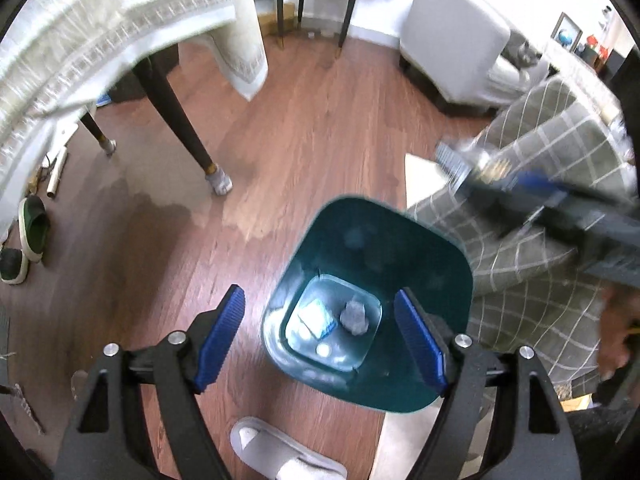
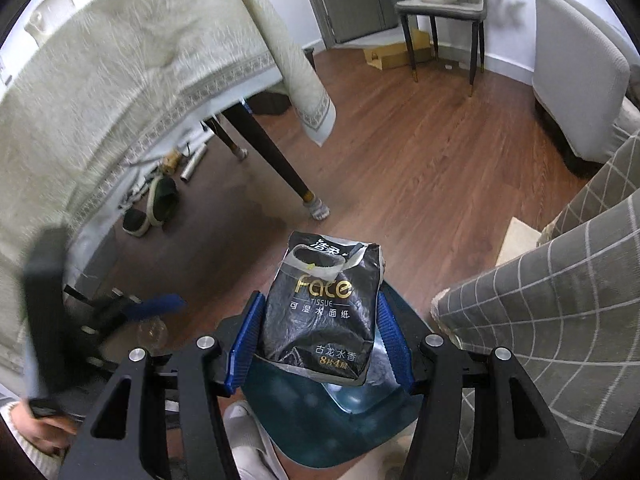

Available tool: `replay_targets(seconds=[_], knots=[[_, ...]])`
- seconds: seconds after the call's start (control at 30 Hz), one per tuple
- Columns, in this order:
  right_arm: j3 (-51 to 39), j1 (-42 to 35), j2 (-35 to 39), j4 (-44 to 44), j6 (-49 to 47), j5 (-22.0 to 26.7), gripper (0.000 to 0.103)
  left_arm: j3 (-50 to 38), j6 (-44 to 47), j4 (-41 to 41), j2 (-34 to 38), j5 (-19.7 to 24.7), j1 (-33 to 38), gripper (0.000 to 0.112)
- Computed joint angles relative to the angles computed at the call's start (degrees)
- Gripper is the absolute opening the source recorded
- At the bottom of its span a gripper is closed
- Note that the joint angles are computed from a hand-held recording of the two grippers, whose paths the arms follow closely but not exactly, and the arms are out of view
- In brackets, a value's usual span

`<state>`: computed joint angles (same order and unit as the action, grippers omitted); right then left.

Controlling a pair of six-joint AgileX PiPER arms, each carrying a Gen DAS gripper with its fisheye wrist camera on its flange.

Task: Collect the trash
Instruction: 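Lower the black tissue bag into the bin and open the right gripper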

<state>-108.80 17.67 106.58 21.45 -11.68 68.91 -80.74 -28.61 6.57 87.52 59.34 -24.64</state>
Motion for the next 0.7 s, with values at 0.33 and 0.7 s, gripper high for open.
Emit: replay_targets(seconds=[0.33, 0.7], knots=[[4.4, 3.8, 2.8, -5.2, 2.3, -1.5, 0.057, -5.4, -2.3, 4.0, -3.6, 1.0, -1.0, 0.072], [11.0, 6.5, 4.4, -10.6, 3.2, -2.8, 0.057, -13.2, -2.9, 3.6, -4.4, 2.6, -2.3, 0.050]])
